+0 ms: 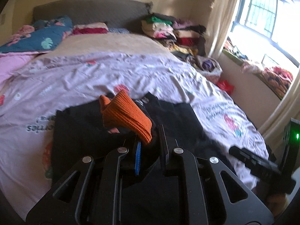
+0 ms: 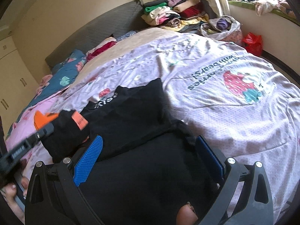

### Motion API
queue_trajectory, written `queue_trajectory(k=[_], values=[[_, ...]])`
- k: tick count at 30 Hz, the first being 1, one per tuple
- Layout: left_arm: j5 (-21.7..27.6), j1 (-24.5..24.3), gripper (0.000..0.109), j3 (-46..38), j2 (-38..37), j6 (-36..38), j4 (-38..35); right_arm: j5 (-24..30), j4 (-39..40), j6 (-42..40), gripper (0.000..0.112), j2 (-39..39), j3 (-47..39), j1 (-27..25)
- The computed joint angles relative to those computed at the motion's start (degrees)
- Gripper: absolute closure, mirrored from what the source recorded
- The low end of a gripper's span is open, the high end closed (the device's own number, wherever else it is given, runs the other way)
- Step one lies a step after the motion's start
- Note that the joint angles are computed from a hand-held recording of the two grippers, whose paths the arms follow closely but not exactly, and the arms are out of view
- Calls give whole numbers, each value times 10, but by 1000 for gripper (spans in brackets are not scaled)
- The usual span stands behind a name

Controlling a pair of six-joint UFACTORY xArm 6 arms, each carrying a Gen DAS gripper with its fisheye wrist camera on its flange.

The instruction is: Fold small clothes

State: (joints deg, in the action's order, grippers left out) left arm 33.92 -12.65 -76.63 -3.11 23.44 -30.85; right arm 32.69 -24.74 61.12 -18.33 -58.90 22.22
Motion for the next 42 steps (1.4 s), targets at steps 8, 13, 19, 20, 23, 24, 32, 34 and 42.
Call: queue_trajectory(k=[8,13,19,20,23,24,32,34,42], values=[[52,-6,98,5,17,65,-34,26,-7,23,14,4,-1,-7],[75,-8,74,11,20,92,-37,33,-7,21,14,10,-5,-8],[110,1,54,15,13,125,-54,36,-2,11,14,26,-14,-7],[111,3,49,18,10,130,-58,35,1,7,14,31,-17,-5],[114,7,42,25,2,142,-70,34,8,-9,14,44,-27,1],[121,10,38,26,1,146,-77,34,10,-15,14,47,-29,4],[117,48,32,-3,21,120,-89,-7,88,-111,17,82,-42,24],[83,61,32,-15,36,80,-50,-15,118,-140,31,97,-50,30],[51,137,32,-94,114,-42,32,-30,144,-153,75,147,-80,40]])
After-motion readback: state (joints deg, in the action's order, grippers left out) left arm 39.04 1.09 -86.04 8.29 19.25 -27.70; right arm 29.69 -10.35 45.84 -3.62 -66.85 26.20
